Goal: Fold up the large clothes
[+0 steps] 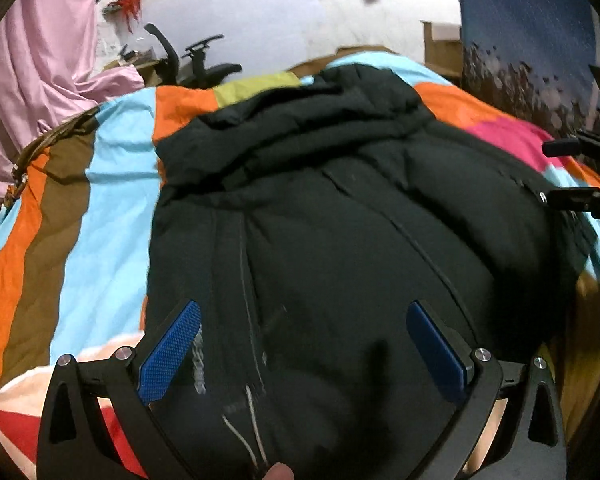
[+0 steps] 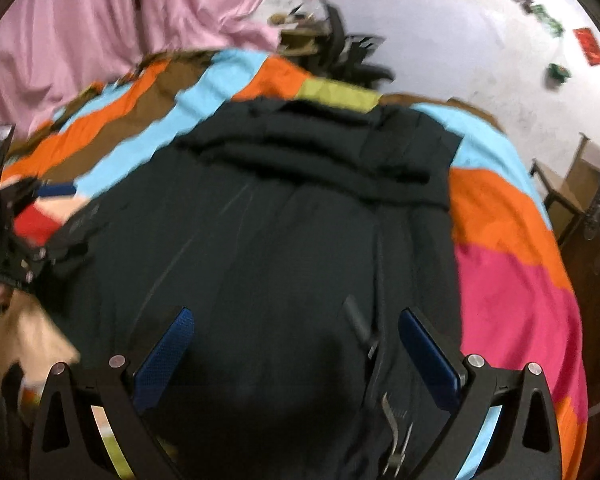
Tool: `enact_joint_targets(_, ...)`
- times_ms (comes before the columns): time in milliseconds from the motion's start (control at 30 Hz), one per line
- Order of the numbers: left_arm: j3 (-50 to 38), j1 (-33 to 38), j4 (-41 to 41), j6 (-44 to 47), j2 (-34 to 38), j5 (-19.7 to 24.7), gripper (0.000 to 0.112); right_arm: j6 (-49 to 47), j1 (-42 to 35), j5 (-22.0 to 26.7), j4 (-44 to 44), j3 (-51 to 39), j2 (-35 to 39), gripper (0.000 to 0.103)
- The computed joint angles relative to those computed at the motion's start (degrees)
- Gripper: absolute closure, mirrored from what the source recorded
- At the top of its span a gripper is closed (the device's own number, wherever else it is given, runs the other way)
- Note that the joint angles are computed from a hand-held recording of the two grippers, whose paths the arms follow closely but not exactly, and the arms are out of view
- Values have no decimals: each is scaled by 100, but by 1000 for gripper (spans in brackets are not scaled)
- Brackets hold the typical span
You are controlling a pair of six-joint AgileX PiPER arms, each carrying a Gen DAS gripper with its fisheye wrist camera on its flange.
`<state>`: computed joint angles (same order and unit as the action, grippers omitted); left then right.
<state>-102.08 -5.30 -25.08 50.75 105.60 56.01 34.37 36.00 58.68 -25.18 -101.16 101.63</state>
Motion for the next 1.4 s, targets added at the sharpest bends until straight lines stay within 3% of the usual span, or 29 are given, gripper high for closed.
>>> enact_joint_targets(233,662,-2,105,429,-281,200,11,-945,197,261,802,377,33,0)
enact_joint_targets(433,1292,2,143,933,-560,-6,11,-1388,379,528,1085,492,188,0)
enact_joint_targets(767,1263,75,209,824,-502,178,11,-1398,813,1090,470,507,530,0)
enact_joint_targets(900,1459,78,269,989,-610,131,11,-1177,991,1014,80,745,578,0)
enact_joint_targets(1200,1923,55,369,1502,-771,-242,11,-415,1125,995,-652,738,738,1)
enact_joint_targets(1400,2456,13,628,2034,-899,-940,11,-368,1073,981,-697,641,765,1)
